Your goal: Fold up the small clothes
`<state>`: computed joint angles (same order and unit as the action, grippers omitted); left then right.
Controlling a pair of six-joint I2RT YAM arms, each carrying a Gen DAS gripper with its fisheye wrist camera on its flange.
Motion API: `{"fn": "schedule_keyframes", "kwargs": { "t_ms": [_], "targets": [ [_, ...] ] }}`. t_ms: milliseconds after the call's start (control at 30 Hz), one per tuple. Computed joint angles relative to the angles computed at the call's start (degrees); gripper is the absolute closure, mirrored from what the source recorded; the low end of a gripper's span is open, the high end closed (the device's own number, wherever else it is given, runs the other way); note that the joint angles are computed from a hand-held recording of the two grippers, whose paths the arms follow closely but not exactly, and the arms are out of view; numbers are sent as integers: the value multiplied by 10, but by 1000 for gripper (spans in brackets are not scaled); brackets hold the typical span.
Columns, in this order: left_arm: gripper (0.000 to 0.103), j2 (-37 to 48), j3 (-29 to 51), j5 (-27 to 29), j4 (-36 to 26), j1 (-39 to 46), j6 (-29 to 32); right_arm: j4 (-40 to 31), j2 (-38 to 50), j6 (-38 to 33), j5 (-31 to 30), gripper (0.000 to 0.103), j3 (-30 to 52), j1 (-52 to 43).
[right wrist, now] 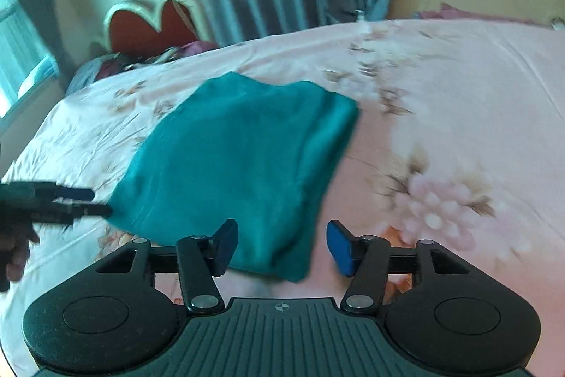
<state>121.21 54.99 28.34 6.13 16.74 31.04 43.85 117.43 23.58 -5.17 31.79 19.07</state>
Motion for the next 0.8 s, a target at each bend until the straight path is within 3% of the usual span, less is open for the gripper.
{"fn": "schedule_keyframes", "kwargs": {
  "t_ms": [67, 100, 133, 200, 267, 300, 333, 400, 500, 567, 767, 800],
  "targets": [
    [36, 28, 41, 19, -38, -5, -37, -33, 38, -20, -22, 61, 37, -5],
    [34, 51, 69, 3, -77, -15, -38, -83, 61, -51, 24, 68, 66, 4],
    [33, 51, 69, -14, -83, -24, -17, -74, 73, -76, 27, 62, 67, -3],
    [38, 19, 49, -42, -94, -39, 13, -98, 51, -44, -8, 62, 65, -28],
    [29, -6, 30, 11, -85, -24, 24, -73, 27, -31, -64, 62, 46, -57],
    [23, -7, 31, 30, -74, -19, 8, -55, 29, -12, -100, 52, 45, -76],
    [17, -2, 40, 43, -61, -19, -21, -40, 37, 10, -125, 29, 51, -92],
    [15, 28, 86, 54, -53, -25, -81, -11, 71, 60, -190, 26, 79, -130],
    [21, 120, 240, 88, -170, -32, -121, -29, 129, 115, -295, 27, 157, -185],
    [28, 192, 356, 111, -270, -31, -129, -71, 159, 118, -305, 27, 208, -201],
    [34, 277, 492, 131, -377, -34, -127, -139, 221, 109, -371, 32, 296, -226],
    [34, 286, 513, 135, -397, -37, -122, -157, 226, 102, -372, 41, 313, -222]
  ]
}}
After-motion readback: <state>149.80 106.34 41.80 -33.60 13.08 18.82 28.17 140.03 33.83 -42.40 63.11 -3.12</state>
